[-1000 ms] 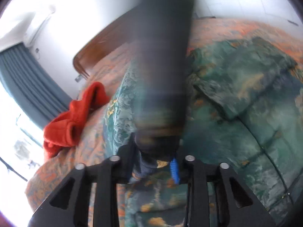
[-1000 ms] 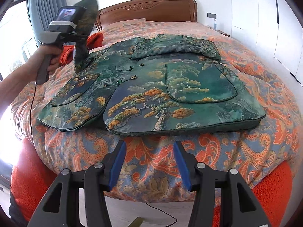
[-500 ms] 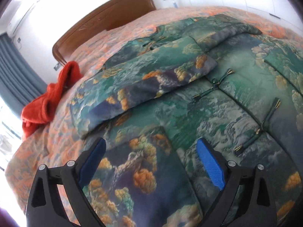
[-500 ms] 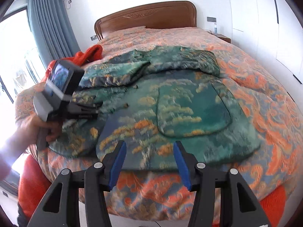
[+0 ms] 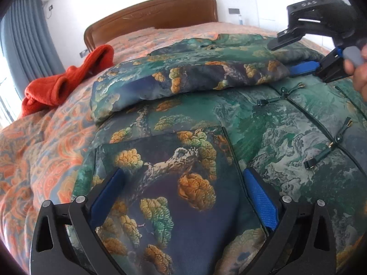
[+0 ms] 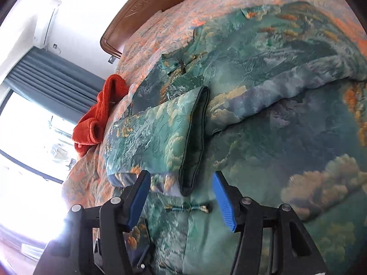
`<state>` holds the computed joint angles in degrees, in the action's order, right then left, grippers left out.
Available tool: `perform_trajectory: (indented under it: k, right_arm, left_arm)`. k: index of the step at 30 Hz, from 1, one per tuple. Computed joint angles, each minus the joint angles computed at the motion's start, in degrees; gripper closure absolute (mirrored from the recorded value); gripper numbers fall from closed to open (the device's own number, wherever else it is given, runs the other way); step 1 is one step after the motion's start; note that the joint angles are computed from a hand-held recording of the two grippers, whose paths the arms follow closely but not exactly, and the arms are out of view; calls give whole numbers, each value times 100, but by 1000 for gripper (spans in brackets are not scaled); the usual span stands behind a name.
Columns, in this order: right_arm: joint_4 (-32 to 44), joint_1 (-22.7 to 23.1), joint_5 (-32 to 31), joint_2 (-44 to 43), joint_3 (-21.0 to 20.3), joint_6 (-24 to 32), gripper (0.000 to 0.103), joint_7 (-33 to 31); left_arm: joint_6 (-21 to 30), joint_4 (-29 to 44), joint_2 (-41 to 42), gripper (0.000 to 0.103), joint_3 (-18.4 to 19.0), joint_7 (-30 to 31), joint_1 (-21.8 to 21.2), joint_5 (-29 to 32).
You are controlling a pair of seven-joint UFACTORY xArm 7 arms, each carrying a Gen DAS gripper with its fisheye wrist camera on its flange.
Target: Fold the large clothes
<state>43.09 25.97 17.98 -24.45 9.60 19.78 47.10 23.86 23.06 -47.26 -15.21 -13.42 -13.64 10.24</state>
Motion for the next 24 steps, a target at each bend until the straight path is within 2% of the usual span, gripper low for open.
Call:
perform_trajectory:
  k: [7,8,9,12,15,18,24]
  right_arm:
    - [546,-209,-401,876,180,-8,46,119]
    - [628,-273,-568,922,251,58,57,199]
    - [693,-295,-679,933,287,140,75,231]
    - [1141,-471,-1463,958,479,687,85,259]
    - [1802,-676,-2598,1116,750,1132,86,243]
    - [2433,-778,-3442,1432,843,1514,86,288]
    - [3269,-637,-4254,2229,520,2054,86,478]
  left_arm:
    - [-127,-214,-200,0,117,42,-98,-100]
    - [-161,-227,-192,0,135,58,-94,-106]
    - [-171,-225,-187,0,129,58,-89,-113]
    - [-220,-230,-169,0,97,46,-59,-115]
    - [-217,-237,-179,0,92,47,-57,-119]
    - [-211,-235,-184,0,93,55,-55,-119]
    - [-225,-235,-174,0,84,50,-50,-122]
